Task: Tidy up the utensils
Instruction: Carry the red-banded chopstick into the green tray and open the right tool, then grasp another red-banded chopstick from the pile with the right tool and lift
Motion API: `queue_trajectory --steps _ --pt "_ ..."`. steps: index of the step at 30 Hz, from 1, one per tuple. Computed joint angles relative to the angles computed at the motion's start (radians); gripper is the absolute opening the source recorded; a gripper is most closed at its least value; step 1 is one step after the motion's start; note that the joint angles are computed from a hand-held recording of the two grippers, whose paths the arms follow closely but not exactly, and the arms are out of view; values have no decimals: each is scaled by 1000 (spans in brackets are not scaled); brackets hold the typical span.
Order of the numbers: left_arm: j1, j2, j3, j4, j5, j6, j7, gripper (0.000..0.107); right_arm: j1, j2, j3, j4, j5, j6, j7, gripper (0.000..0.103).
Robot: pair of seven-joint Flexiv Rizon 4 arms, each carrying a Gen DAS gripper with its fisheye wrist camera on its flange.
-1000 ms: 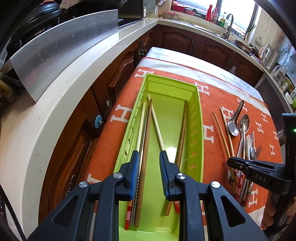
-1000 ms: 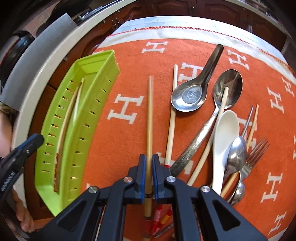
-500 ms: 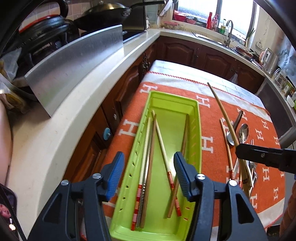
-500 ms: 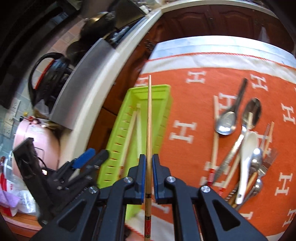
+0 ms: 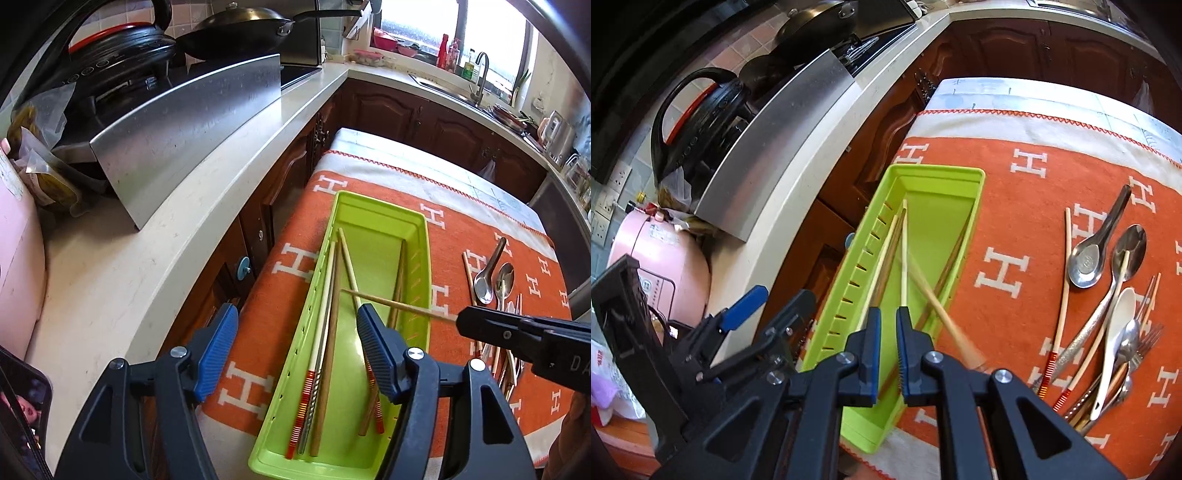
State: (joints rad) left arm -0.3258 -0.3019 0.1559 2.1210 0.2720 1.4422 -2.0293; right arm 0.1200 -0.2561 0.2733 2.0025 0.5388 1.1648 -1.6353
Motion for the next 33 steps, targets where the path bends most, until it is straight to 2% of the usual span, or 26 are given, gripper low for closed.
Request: queue_trajectory --steps 6,8,12,16,18,21,22,26,27,30,33 --pt "-7 1 -4 0 2 5 1 65 -1 21 -8 47 -24 38 -8 8" --pt "-7 2 -4 3 2 12 0 65 15 25 -25 76 -69 77 13 9" --pt "-4 0 -4 7 -4 8 0 65 66 4 -90 147 -273 175 95 9" --pt "6 -4 -15 14 -23 4 9 65 97 -44 -161 198 -504 250 147 25" --pt "5 -5 -11 15 -24 4 8 65 83 -75 -171 203 -582 261 129 25" --pt "2 -8 -9 14 -25 5 7 65 131 -91 -271 245 -731 315 190 25" --pt "3 -9 -10 14 -28 4 8 65 115 -93 -263 243 -749 311 203 25" --pt "11 -22 -27 14 -50 5 25 65 -86 -112 -62 161 -569 231 115 25" --pt "12 -26 -32 12 -56 4 31 65 -113 -115 -36 147 -534 215 107 25" --pt "10 -35 -42 10 -72 8 51 65 -172 -129 18 100 -414 149 82 25" --pt "-2 -41 -41 8 -79 12 63 65 -163 -138 -2 84 -354 112 100 25"
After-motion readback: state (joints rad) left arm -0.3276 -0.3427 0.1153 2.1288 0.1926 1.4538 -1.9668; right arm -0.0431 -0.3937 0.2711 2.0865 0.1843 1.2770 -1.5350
